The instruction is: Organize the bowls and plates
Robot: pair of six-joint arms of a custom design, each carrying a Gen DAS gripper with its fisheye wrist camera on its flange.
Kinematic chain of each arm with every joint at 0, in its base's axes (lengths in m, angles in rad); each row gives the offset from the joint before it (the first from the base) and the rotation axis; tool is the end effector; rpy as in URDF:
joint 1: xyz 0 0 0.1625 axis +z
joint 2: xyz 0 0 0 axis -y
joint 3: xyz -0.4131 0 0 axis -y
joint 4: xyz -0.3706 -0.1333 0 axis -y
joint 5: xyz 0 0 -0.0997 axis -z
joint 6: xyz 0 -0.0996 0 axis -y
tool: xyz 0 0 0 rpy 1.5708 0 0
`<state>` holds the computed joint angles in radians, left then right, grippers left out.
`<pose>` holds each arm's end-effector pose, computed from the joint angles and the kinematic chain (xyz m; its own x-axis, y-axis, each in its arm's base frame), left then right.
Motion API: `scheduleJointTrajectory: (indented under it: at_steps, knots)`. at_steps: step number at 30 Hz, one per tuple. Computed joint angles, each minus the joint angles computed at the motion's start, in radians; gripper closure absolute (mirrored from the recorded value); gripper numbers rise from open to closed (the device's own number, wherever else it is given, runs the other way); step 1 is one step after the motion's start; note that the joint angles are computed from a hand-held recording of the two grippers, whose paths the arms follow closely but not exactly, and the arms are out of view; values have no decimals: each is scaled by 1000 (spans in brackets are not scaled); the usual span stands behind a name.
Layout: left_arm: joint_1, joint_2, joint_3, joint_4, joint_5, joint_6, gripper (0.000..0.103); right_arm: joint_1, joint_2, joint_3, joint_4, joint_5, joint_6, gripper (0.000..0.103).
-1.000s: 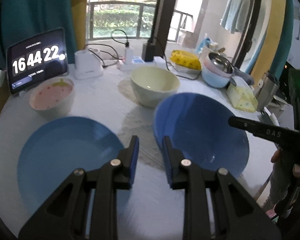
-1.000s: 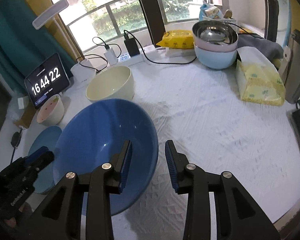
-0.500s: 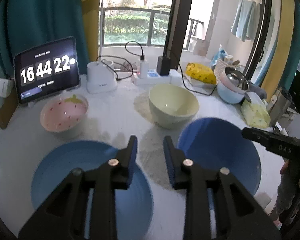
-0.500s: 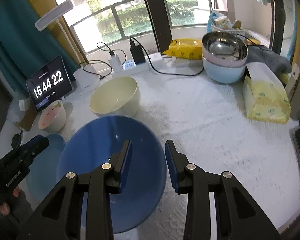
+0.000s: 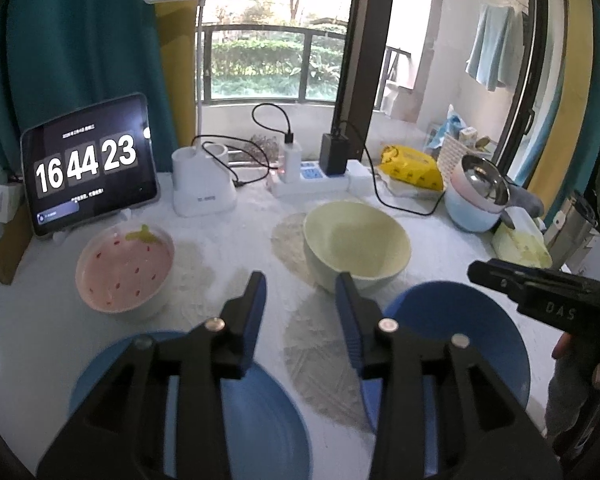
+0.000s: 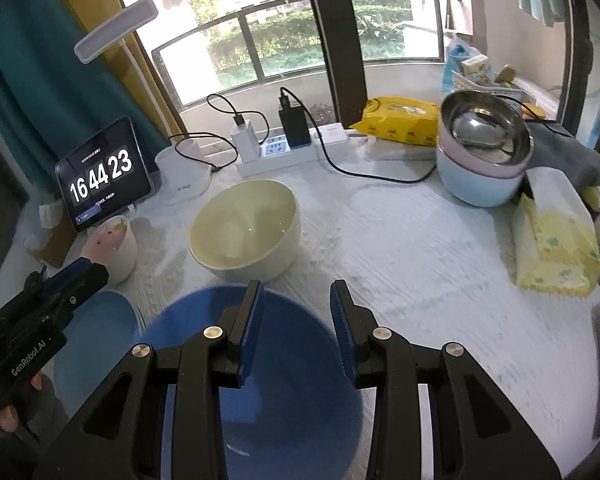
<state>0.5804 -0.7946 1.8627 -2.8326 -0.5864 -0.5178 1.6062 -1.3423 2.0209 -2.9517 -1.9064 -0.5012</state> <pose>-0.3634 -0.4969 0.0976 -0.7863 0.0593 -0.6149 0.4965 0.6531 -0.5718 0.1188 -0.5150 0.3249 -0.8212 -0.2094 0.5309 -0.4807 0.7551 -0.4457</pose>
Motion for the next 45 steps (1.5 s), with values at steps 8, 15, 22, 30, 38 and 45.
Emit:
scheduleJointTrajectory:
  at_steps: [8, 15, 22, 30, 38, 45]
  knots:
    - [42, 37, -74, 31, -21, -3, 65, 15, 74, -76, 18, 12, 18, 67]
    - [80, 63, -122, 41, -43, -8, 64, 19, 145, -153, 48, 10, 65, 67]
    - [114, 87, -171, 71, -71, -29, 64, 28, 204, -225, 105, -31, 98, 67]
    - [149, 131, -258, 166, -104, -64, 64, 21, 271, -312, 199, -98, 209, 67]
    - [177, 167, -326, 252, -183, -76, 64, 5, 309, -354, 272, -112, 261, 67]
    - [190, 186, -371, 312, -163, -107, 64, -11, 321, -365, 301, -93, 270, 67]
